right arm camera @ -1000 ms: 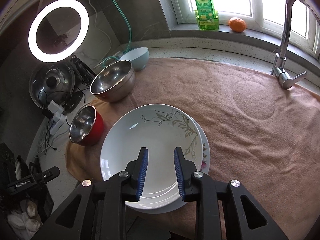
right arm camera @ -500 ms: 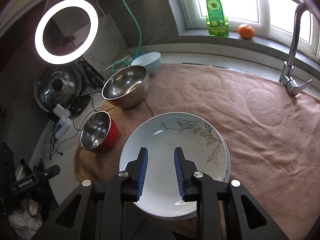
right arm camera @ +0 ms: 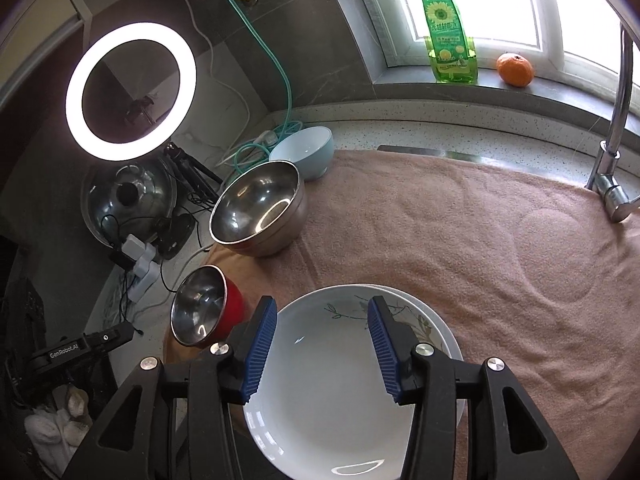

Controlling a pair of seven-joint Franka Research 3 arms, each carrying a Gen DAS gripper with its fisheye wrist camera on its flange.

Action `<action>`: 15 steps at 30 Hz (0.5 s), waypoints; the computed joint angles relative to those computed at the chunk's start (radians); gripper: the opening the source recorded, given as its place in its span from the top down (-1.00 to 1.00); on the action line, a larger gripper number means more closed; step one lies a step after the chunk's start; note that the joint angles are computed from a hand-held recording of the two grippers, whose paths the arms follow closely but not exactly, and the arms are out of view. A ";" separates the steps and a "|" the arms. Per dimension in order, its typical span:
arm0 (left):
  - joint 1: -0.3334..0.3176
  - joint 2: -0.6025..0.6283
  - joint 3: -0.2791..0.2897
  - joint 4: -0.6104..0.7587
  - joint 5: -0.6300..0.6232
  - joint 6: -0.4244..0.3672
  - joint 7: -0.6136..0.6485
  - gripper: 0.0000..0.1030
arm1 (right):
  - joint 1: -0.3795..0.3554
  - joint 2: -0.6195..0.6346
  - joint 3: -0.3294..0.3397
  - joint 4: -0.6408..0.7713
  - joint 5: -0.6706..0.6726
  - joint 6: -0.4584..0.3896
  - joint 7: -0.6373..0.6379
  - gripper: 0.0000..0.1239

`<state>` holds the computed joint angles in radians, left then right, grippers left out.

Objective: Organize plates and bowls
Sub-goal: 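Move the right gripper toward the stainless steel bowl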

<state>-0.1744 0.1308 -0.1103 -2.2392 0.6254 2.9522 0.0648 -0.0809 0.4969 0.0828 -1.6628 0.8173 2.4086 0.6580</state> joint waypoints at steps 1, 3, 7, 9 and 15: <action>0.002 0.011 -0.003 0.017 -0.010 -0.007 0.014 0.72 | 0.002 0.009 -0.003 0.017 -0.011 -0.010 0.007 0.30; 0.005 0.032 -0.008 0.047 -0.031 -0.017 0.048 0.70 | 0.004 0.026 -0.007 0.048 -0.036 -0.041 0.026 0.30; 0.023 0.070 -0.023 0.101 -0.108 -0.029 0.157 0.70 | 0.006 0.046 -0.007 0.086 -0.062 -0.067 0.044 0.30; 0.039 0.092 -0.033 0.129 -0.159 -0.035 0.234 0.70 | 0.005 0.052 -0.005 0.099 -0.064 -0.074 0.064 0.30; 0.139 0.187 -0.106 0.229 -0.366 -0.016 0.558 0.69 | 0.022 0.065 0.003 0.125 -0.063 -0.043 0.122 0.30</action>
<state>-0.0354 0.3181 -0.2166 -2.0100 0.2591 2.9358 0.6231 -0.0584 0.5616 0.0859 -1.5377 0.7548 2.3651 0.7800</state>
